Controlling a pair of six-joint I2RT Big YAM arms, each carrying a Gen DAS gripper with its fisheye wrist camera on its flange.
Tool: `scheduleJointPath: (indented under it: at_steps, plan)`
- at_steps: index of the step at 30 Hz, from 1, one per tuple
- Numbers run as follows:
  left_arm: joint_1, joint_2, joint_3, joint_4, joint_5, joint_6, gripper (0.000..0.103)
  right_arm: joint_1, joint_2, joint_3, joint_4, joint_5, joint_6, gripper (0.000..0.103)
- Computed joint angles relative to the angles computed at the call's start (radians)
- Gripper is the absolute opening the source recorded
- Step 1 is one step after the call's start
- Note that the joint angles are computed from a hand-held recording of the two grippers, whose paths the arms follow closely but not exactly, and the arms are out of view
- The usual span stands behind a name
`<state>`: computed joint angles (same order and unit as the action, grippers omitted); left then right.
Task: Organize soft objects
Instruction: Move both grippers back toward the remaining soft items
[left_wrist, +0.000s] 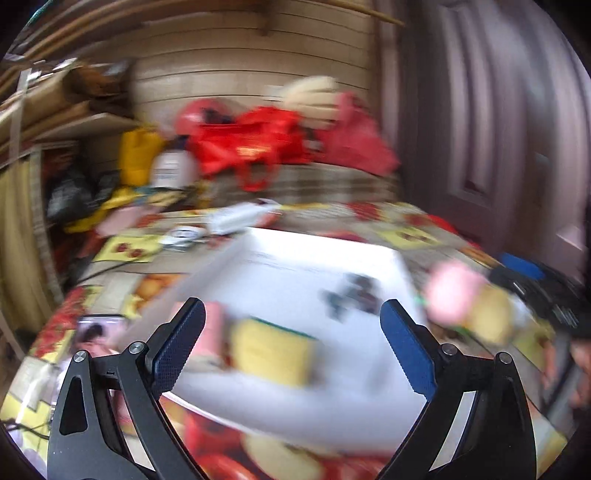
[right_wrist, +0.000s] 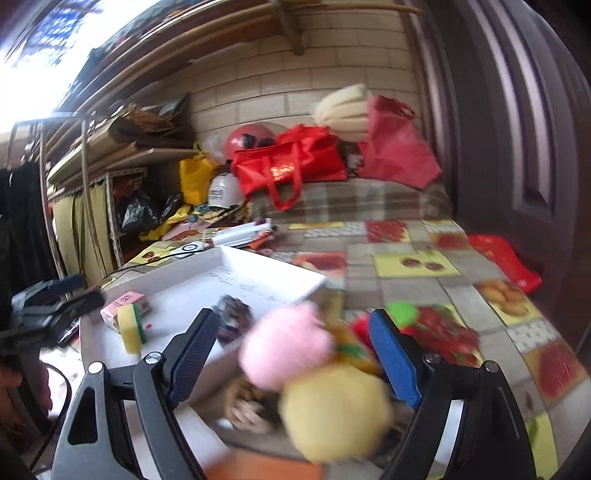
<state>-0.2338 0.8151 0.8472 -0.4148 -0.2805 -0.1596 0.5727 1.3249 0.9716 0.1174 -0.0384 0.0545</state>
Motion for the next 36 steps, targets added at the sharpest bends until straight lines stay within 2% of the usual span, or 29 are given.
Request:
scheduleJointPath:
  at_steps: [2, 5, 7, 9, 12, 15, 20, 23, 25, 26, 27, 31, 33, 36]
  plan:
    - [-0.052, -0.02, 0.001, -0.032, 0.061, 0.048, 0.096, -0.037, -0.025, -0.018, -0.021, -0.034, 0.026, 0.084]
    - [-0.13, -0.018, 0.026, -0.1, 0.164, 0.101, 0.096, -0.081, -0.051, -0.037, -0.035, -0.028, 0.076, 0.084]
    - [-0.183, 0.009, 0.06, -0.168, 0.201, 0.13, 0.096, -0.118, -0.064, -0.058, -0.011, -0.035, 0.156, 0.086]
    - [-0.239, 0.048, 0.097, -0.232, 0.205, 0.155, 0.096, -0.147, -0.065, -0.067, -0.003, -0.04, 0.229, 0.087]
    - [-0.302, 0.106, 0.14, -0.304, 0.186, 0.181, 0.096, -0.165, -0.058, -0.063, -0.009, -0.047, 0.278, 0.087]
    - [-0.341, 0.167, 0.174, -0.368, 0.141, 0.184, 0.096, -0.166, -0.06, -0.066, -0.008, -0.048, 0.274, 0.087]
    - [-0.336, 0.243, 0.22, -0.449, 0.061, 0.111, 0.096, -0.164, -0.064, -0.072, 0.0, -0.055, 0.254, 0.087]
    - [-0.337, 0.249, 0.218, -0.469, 0.047, 0.101, 0.096, -0.167, -0.066, -0.074, 0.002, -0.059, 0.265, 0.087]
    - [-0.338, 0.284, 0.237, -0.513, 0.048, 0.082, 0.096, -0.171, -0.066, -0.075, 0.005, -0.064, 0.28, 0.087]
    - [-0.35, 0.295, 0.242, -0.52, 0.009, 0.082, 0.096, -0.173, -0.065, -0.074, 0.005, -0.067, 0.284, 0.087]
    - [-0.35, 0.298, 0.246, -0.518, 0.02, 0.086, 0.096, -0.175, -0.065, -0.074, 0.006, -0.07, 0.289, 0.087]
    - [-0.35, 0.279, 0.24, -0.486, 0.135, 0.087, 0.096, -0.18, -0.068, -0.079, 0.011, -0.078, 0.305, 0.087]
    - [-0.357, 0.277, 0.241, -0.478, 0.117, 0.071, 0.096, -0.183, -0.068, -0.08, 0.012, -0.083, 0.311, 0.087]
    - [-0.349, 0.29, 0.255, -0.501, 0.049, 0.017, 0.096, -0.191, -0.066, -0.08, 0.013, -0.094, 0.329, 0.087]
